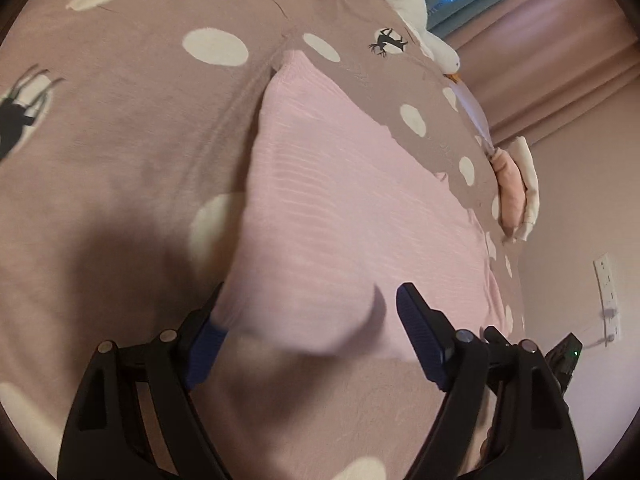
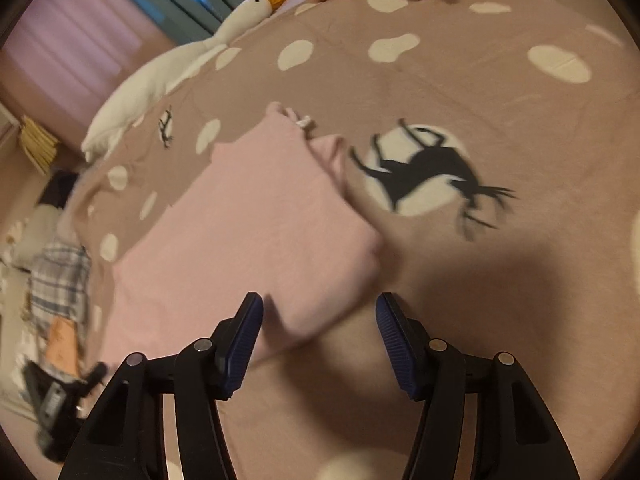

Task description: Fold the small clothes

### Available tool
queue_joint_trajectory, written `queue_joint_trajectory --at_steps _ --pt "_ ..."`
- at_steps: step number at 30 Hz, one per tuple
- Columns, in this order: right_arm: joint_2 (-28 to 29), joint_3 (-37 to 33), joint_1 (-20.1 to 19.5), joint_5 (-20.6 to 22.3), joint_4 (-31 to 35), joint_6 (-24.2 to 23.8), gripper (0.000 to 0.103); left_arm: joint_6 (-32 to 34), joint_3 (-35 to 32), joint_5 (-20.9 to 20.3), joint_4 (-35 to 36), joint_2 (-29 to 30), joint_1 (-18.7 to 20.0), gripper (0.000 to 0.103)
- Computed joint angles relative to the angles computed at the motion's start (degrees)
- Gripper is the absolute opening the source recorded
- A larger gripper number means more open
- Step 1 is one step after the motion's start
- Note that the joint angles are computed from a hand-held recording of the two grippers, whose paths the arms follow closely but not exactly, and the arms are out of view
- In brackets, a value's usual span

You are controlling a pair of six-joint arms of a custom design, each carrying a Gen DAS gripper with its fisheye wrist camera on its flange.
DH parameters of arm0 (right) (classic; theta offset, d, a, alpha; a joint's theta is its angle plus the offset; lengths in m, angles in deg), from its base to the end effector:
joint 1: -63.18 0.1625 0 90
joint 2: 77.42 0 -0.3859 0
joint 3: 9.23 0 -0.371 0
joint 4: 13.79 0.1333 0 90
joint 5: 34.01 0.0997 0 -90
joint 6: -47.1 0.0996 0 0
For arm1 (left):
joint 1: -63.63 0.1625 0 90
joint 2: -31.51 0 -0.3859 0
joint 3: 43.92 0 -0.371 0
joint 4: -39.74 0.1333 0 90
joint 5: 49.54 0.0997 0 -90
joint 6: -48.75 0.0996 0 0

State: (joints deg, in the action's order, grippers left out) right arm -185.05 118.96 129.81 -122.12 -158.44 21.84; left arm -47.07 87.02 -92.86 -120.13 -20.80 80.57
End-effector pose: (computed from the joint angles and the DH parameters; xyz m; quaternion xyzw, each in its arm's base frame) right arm -0.0209 -0.3928 0.3734 0.0206 -0.9557 0.2736 0.1063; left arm -0.3200 -0.3126 0.0214 -0.1510 0.9035 -0.3864 0.1081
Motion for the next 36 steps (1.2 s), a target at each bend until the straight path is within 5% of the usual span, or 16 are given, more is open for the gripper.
queue_joint_trajectory --at_steps 2,4,6,8,10,16,24,31,36 --pt "1.93 -0.3 0.55 0.33 -2.07 0.73 0.058 0.96 -0.94 1.73 -0.5 1.3 0.87 0.071" --pt "3.36 -0.21 1.18 -0.18 -4.64 1.05 0.049 0.27 -2.04 2.55 1.24 1.61 1.87 0.046" --pt "4.07 -0.12 1.18 0.11 -5.84 1.23 0.034 1.31 -2.54 1.31 0.73 1.55 3.08 0.031" --pt "4.32 -0.25 1.73 0.44 -5.19 0.77 0.016 1.64 -3.01 0.83 3.04 0.74 3.0 0.026" --pt "3.18 1.27 2.51 -0.72 -7.66 -0.37 0.012 1.54 -3.64 1.43 6.15 0.16 1.71 0.021" --pt "-5.06 2.81 2.11 2.74 -3.32 -3.87 0.011 -2.54 -7.18 -0.7 20.75 -1.47 -2.53 0.02" --pt "-21.57 5.63 -3.37 4.87 8.4 -10.77 0.011 -9.41 -8.71 -8.97 28.25 -0.24 -10.66 0.021" --pt "-25.21 5.76 -3.54 2.47 11.36 -14.43 0.011 -11.46 -10.22 -12.52 32.28 0.85 -13.93 0.027" --pt "-23.76 7.3 1.62 -1.12 6.16 -14.28 0.011 -13.26 -11.56 -12.86 38.37 -0.08 -14.48 0.041"
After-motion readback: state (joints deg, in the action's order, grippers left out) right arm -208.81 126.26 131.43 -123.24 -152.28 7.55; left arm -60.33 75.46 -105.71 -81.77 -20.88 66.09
